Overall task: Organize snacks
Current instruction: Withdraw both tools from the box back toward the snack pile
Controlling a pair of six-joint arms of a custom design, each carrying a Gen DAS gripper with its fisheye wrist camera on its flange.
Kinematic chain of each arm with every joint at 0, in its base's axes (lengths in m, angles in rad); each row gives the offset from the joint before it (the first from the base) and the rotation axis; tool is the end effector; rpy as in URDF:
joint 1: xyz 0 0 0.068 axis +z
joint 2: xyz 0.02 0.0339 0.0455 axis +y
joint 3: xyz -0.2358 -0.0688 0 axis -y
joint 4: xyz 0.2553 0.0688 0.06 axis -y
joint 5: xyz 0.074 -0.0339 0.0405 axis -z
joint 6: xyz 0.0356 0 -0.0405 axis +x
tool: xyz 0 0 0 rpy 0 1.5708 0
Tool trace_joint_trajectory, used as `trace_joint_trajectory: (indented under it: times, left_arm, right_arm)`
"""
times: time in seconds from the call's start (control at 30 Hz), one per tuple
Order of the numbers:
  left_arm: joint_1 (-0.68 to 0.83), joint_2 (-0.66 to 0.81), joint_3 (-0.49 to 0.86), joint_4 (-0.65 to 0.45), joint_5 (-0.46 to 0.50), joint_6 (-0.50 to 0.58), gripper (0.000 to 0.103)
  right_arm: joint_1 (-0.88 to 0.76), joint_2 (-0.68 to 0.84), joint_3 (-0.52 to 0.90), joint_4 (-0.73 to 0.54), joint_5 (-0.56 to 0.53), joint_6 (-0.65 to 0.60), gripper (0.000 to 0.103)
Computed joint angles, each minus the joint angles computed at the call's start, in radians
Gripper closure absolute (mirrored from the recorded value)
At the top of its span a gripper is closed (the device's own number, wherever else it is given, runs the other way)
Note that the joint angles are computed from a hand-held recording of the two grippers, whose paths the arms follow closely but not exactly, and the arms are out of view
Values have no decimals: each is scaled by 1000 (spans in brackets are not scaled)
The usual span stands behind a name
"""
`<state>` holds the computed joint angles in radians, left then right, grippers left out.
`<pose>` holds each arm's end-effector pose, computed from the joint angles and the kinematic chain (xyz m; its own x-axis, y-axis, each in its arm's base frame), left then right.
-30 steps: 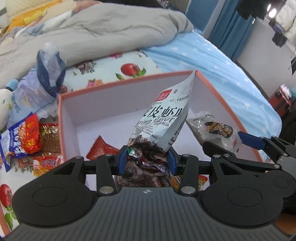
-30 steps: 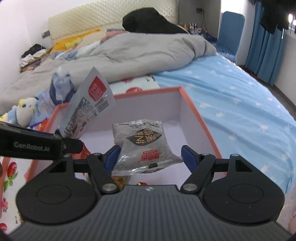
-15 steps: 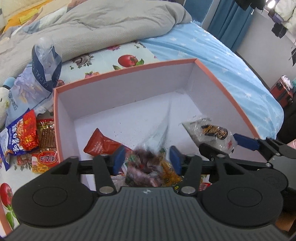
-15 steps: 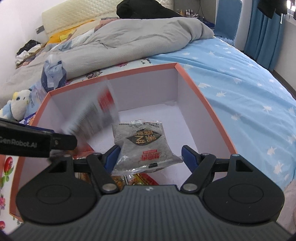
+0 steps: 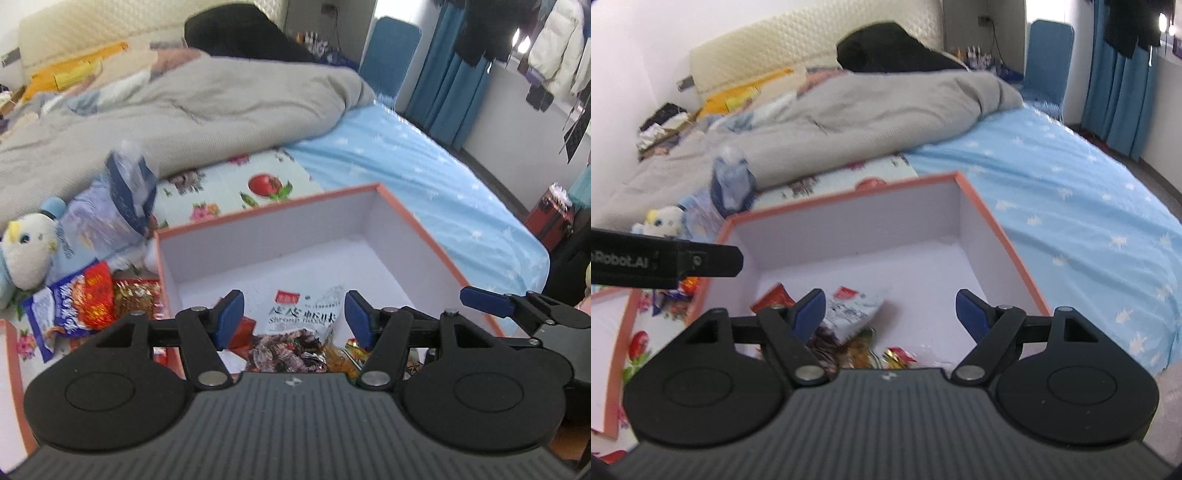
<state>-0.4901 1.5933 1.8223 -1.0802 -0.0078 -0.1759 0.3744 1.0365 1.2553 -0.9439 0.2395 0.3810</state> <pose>0.2935 -0.1563 0.3832 -0.7349 0.1937 -0.6499 0.3429 0.9330 -0.1096 0.2054 0.0716 0.3584 -0.6437 0.1352 -0.7533 0.0531 0.9898 0.1323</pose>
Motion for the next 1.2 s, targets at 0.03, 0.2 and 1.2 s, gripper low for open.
trace_joint_trajectory:
  times: [0.03, 0.2, 1.2]
  left_arm:
    - [5, -20, -5, -1, 1, 2, 37]
    - [25, -122, -21, -17, -11, 38, 37]
    - [433, -612, -131, -224, 224, 219, 36]
  right_arm:
    - [18, -5, 15, -7, 16, 9, 24]
    - [107, -15, 76, -34, 89, 54, 24]
    - [745, 83, 283, -197, 571, 342, 24]
